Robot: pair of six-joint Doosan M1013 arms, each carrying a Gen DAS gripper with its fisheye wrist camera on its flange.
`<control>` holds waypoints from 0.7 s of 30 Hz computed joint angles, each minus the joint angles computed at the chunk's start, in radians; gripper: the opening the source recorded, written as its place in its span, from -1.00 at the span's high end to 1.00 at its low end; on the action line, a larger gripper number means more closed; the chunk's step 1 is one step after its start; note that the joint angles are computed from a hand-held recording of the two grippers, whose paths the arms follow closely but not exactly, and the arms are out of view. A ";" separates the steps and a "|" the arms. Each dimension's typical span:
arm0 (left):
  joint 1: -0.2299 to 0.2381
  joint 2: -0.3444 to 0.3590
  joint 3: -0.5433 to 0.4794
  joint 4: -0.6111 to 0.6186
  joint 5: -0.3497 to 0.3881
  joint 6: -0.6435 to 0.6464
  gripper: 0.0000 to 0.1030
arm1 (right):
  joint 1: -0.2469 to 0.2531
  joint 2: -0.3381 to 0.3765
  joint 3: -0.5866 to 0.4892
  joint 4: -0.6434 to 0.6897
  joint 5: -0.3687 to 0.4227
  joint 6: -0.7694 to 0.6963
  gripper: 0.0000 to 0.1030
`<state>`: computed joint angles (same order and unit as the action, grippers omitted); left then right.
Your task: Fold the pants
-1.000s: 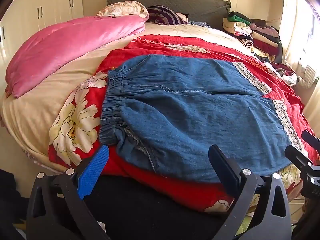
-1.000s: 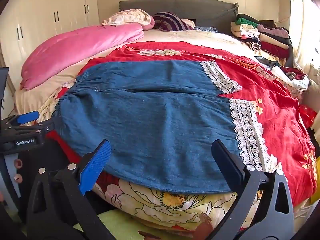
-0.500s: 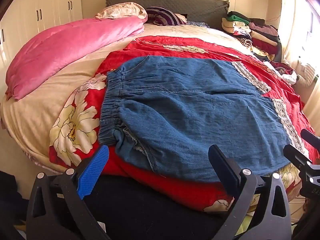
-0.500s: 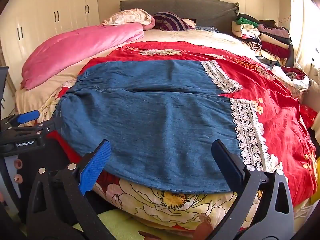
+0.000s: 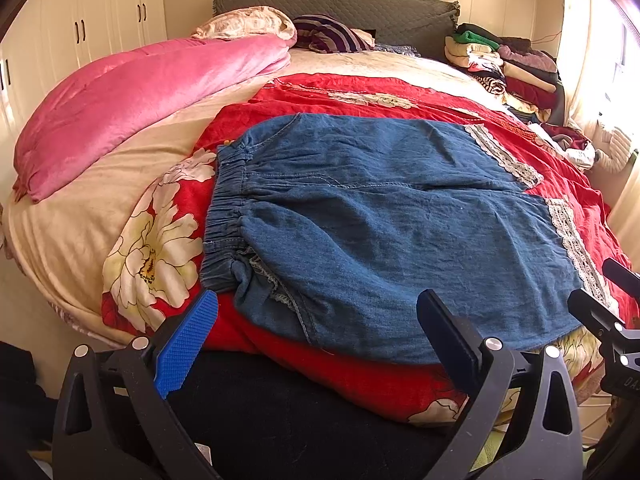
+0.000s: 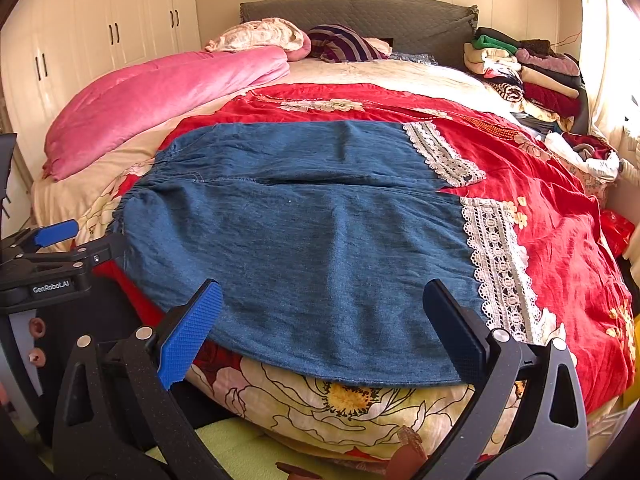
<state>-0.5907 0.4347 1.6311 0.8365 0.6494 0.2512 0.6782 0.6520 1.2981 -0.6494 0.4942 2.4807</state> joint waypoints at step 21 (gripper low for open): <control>-0.001 0.002 -0.001 0.016 0.016 0.000 -0.92 | -0.002 0.002 -0.003 -0.008 0.007 0.006 -0.84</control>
